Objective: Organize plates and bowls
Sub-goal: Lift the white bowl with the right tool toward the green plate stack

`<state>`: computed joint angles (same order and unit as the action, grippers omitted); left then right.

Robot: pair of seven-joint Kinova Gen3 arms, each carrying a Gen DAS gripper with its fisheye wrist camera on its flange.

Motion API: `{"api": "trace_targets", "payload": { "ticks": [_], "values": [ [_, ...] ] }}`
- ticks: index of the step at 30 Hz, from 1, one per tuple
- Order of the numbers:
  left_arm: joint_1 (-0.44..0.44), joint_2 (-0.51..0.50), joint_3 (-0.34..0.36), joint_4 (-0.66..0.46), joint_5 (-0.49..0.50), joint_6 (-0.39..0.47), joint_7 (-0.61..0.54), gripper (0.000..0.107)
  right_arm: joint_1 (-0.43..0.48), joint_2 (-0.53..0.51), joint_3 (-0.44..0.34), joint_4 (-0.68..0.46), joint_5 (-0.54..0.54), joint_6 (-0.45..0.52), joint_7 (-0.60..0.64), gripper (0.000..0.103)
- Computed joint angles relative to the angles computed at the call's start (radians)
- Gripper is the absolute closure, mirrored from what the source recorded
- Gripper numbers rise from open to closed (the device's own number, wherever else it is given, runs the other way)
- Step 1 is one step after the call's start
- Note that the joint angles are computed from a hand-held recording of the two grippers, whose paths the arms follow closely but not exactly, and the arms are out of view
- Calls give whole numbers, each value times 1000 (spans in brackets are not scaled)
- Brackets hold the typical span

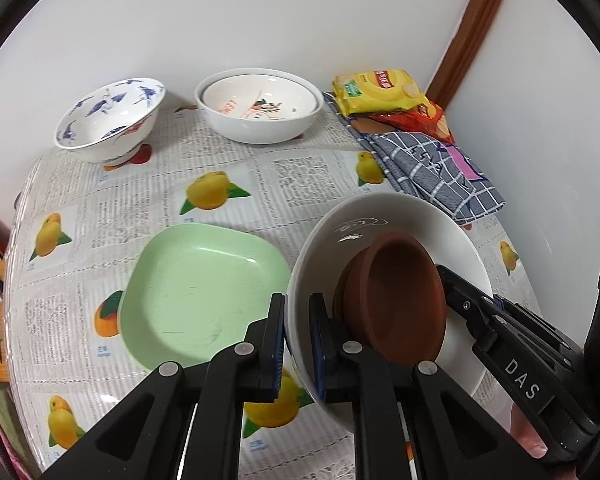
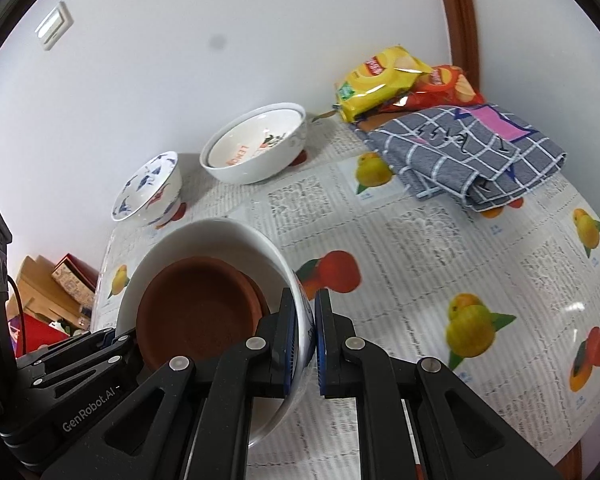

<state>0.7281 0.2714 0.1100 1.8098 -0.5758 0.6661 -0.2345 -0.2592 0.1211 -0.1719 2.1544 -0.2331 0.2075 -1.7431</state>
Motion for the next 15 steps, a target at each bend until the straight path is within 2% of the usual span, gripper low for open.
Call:
{"api": "trace_targets", "payload": {
  "ticks": [15],
  "values": [
    [-57, -62, 8, 94, -20, -18, 39, 96, -88, 54, -6, -44, 57, -15, -80, 94]
  ]
}}
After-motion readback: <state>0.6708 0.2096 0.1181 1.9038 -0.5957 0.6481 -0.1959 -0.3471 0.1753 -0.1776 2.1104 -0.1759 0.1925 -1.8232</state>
